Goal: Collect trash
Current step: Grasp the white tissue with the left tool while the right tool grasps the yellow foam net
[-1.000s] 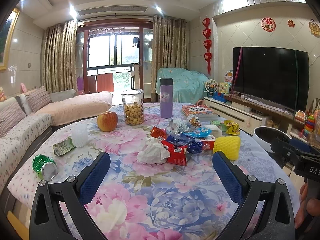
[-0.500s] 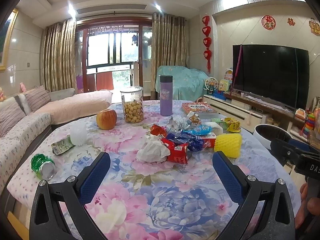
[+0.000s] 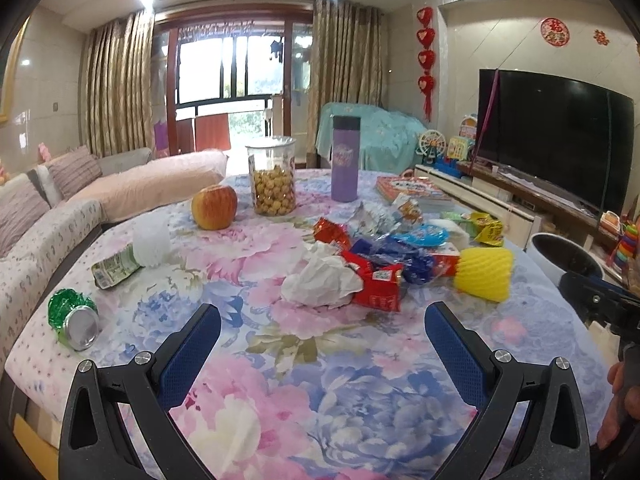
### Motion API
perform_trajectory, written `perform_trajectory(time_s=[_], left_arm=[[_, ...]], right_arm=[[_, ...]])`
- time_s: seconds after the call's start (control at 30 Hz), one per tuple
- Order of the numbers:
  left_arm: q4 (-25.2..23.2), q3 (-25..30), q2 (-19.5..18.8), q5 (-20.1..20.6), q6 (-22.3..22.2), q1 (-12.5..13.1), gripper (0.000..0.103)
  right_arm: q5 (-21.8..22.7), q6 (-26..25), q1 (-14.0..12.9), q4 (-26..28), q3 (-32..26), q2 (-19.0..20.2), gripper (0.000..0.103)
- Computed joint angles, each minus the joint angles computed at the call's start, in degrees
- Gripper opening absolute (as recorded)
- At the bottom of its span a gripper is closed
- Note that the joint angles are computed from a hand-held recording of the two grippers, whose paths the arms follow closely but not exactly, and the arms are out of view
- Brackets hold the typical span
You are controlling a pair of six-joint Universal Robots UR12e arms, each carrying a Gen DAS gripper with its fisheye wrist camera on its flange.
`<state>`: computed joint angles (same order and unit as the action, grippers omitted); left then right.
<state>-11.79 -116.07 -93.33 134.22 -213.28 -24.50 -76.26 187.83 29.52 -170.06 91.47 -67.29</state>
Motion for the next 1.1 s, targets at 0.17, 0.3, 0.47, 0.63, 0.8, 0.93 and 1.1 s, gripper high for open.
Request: perform_trajectory(time_s=[0.17, 0.3, 0.47, 0.63, 0.8, 0.93, 1.1], left_arm=[[-1.7, 0.4, -0.5, -2.2, 0.2, 2.4, 0.100], [-3.2, 1.0, -1.0, -4.9, 0.5, 4.3, 0.099], [-4.5, 1.5, -1.5, -10.2, 1.1, 7.4, 0.097], [-6.3, 2.7, -2.2, -14.5, 3.3, 10.1, 0.097], [-7.8, 4.3, -3.4, -19.9, 5.8, 12.9, 0.096], [-8.8, 5.5, -4.3, -26.4, 7.4, 15.6, 0.086], [-11.0, 6.9, -5.3, -30.8, 8.9, 17.4, 0.054]], right_arm=[[0.6, -0.5, -0.1, 2.5, -1.7, 1.2, 0.103], [0.9, -0.7, -0.1, 4.5, -3.0, 2.3, 0.103], [1.4, -0.3, -0.2, 7.9, -5.4, 4.1, 0.102], [1.8, 0.3, -0.4, 11.4, -8.3, 6.2, 0.102], [2.1, 0.5, -0.6, 15.3, -11.5, 8.2, 0.102], [3.8, 1.7, -1.0, 17.7, -13.2, 9.3, 0.101], [5.7, 2.3, -1.3, 19.6, -14.2, 10.0, 0.068]])
